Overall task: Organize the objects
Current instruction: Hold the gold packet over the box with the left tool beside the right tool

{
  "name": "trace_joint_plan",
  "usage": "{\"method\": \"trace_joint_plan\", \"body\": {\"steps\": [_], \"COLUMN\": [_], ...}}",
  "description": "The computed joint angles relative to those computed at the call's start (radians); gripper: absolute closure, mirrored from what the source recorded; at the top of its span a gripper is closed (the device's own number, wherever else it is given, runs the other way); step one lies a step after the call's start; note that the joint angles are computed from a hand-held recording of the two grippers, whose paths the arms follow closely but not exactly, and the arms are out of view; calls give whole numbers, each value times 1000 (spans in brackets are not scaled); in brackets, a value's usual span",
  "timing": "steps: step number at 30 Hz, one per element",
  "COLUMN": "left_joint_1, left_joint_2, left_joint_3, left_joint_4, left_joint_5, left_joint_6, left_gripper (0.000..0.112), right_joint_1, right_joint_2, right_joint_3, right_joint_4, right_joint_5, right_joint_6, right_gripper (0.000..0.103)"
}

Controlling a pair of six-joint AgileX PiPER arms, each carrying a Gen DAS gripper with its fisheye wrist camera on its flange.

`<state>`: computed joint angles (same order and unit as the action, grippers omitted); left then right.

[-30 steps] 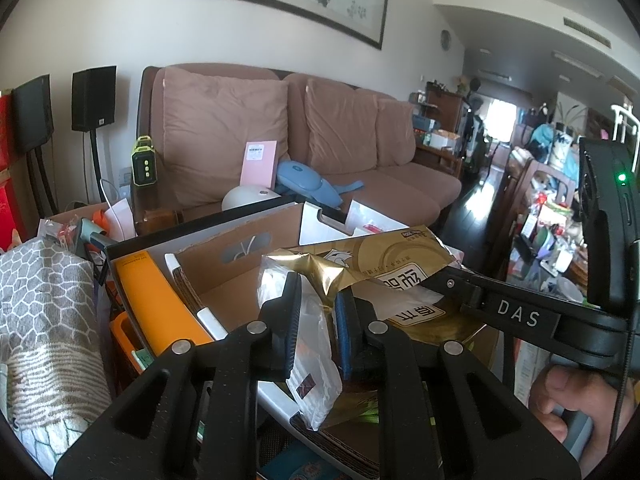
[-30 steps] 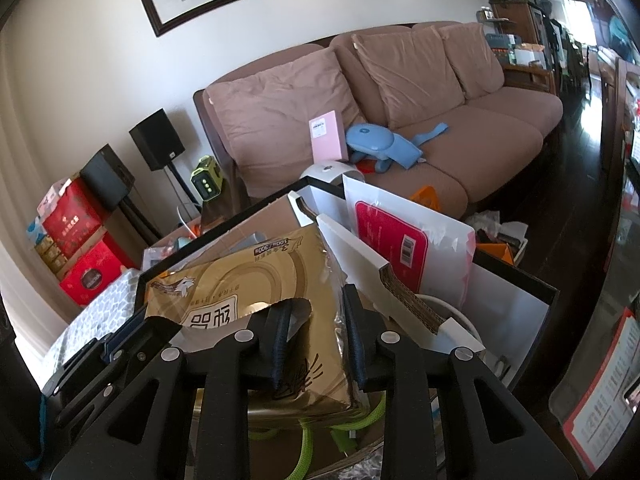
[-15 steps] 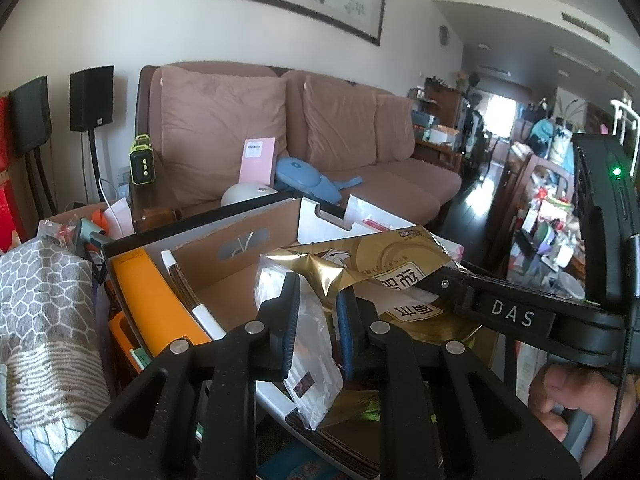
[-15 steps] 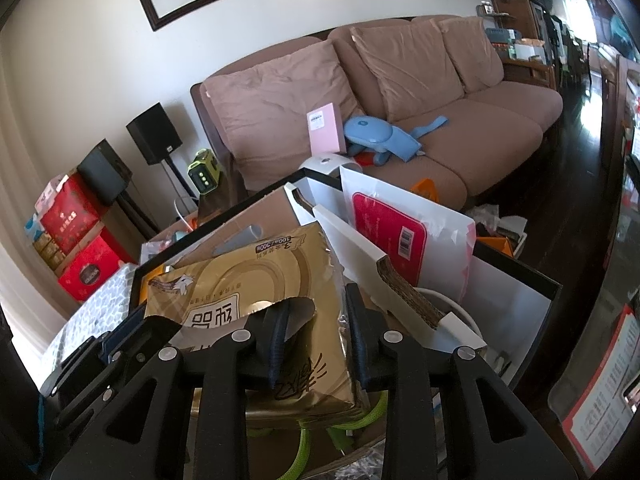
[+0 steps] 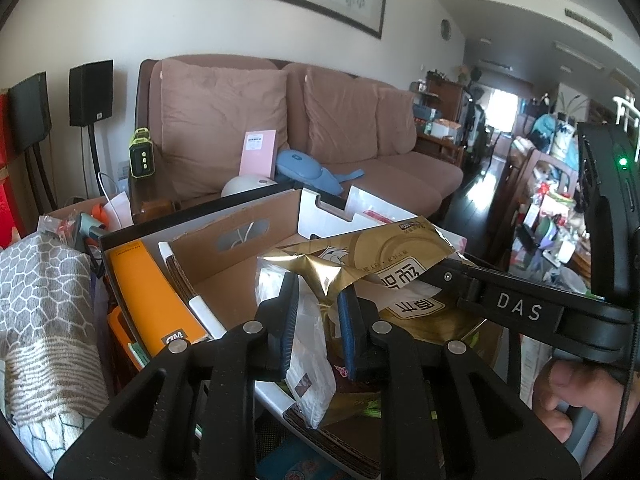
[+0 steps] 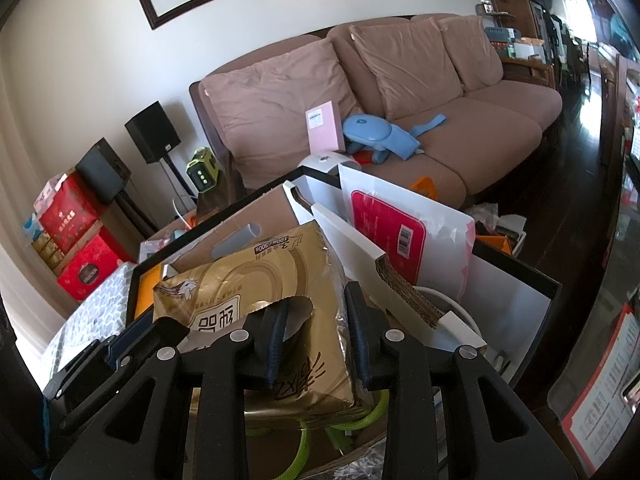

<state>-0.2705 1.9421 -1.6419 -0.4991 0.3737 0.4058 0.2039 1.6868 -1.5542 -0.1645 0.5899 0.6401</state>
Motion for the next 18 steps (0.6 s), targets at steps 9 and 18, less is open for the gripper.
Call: {"method": "trace_joint_plan", "body": {"steps": [9, 18], "left_joint_1": [1, 1], "left_joint_2": [2, 2], "left_joint_3": [4, 8], "left_joint_4": [-6, -10], "left_joint_5": [-3, -6], "left_joint_6": [9, 14], "left_gripper": [96, 95], "right_joint_1": [2, 4], "right_joint_2": [1, 0], "right_joint_3": [11, 16], "right_joint_4": [-5, -7], "right_joint_5": [-8, -11], "right_joint_6": [5, 8], "right_gripper": [72, 72]}}
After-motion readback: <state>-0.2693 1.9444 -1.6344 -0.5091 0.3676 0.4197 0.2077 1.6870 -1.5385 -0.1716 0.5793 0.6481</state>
